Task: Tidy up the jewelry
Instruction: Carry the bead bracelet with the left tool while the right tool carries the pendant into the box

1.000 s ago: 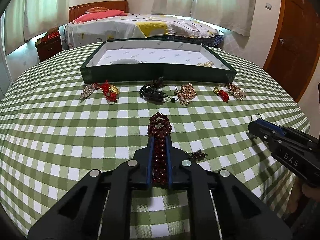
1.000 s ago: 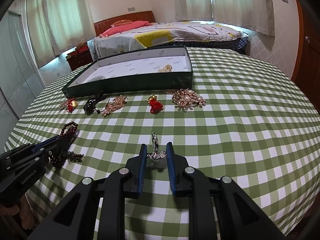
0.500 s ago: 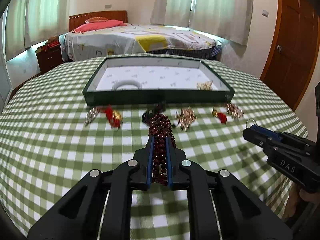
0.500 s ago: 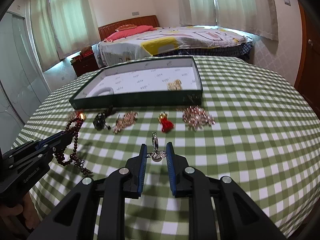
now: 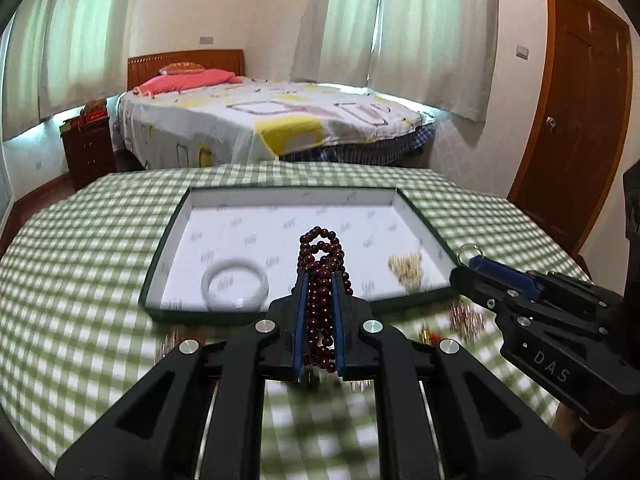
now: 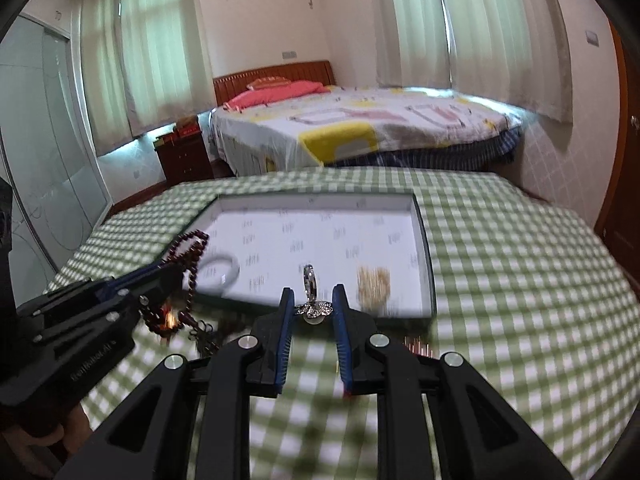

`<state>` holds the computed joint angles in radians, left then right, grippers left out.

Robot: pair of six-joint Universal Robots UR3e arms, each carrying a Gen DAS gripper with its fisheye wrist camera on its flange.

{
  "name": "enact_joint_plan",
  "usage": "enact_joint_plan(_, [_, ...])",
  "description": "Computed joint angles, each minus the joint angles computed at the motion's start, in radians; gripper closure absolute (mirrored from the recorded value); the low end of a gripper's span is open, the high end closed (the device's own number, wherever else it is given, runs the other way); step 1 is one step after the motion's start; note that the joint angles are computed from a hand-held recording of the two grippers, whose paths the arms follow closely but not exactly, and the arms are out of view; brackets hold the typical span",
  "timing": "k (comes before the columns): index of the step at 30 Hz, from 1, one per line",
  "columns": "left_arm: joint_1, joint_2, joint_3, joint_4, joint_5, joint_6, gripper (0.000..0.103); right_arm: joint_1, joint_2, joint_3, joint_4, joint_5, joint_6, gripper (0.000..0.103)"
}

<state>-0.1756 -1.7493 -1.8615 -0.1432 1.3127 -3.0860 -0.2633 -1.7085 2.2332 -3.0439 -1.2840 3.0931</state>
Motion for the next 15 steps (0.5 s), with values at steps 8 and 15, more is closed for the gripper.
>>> enact_joint_plan(8, [-0.011,-0.243,0.384,-0.101,0.019,0.001,0.092,0.019,0.255,-0.304,-0.013,-0.040,-0.021,0.083])
enact_joint_plan(15, [0.008,-0.519,0.830,-0.347,0.038,-0.008,0.092,0.007,0.492,-0.604,0.098,-0.052,-0.023,0.083])
